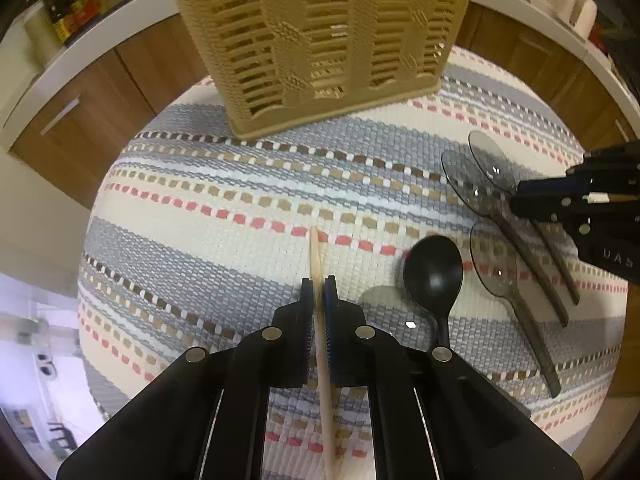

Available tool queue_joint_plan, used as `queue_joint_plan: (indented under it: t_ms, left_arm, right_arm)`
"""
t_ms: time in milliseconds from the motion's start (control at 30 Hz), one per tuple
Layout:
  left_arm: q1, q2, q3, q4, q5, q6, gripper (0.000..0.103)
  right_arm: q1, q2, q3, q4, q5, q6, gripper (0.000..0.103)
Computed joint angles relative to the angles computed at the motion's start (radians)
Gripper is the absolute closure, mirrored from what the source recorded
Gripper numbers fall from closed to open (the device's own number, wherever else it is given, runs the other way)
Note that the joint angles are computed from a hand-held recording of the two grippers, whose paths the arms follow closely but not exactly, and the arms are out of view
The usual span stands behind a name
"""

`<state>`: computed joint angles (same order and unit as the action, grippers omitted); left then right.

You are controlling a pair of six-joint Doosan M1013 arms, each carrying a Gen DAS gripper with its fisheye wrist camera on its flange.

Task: Organize utensils
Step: 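Lift the held spoon and chopstick up over the basket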

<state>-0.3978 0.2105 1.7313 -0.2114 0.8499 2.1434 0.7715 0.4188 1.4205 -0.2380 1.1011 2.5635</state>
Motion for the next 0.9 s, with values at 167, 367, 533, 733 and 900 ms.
queue_joint_plan:
  t_ms: [167, 367, 533, 733, 900]
  left_arm:
    - [0.029, -0.021, 0.024, -0.112, -0.074, 0.066, 0.100]
    - [0.066, -0.064, 0.048, -0.300, -0.145, 0.183, 0.100]
    - [0.093, -0.104, 0.074, -0.521, -0.198, 0.327, 0.100]
    - [0.125, -0.141, 0.089, -0.753, -0.261, 0.456, 0.100]
    - [0.148, -0.158, 0.091, -1.030, -0.296, 0.646, 0.100]
  right_arm:
    - [0.013, -0.014, 0.015, -0.047, -0.037, 0.035, 0.093]
    - [0.033, -0.045, 0.043, -0.138, -0.089, 0.091, 0.093]
    - [0.052, -0.071, 0.057, -0.215, -0.118, 0.140, 0.093]
    - [0.075, -0.108, 0.076, -0.334, -0.146, 0.229, 0.093]
    - [0.091, -0.129, 0.076, -0.477, -0.176, 0.313, 0.093]
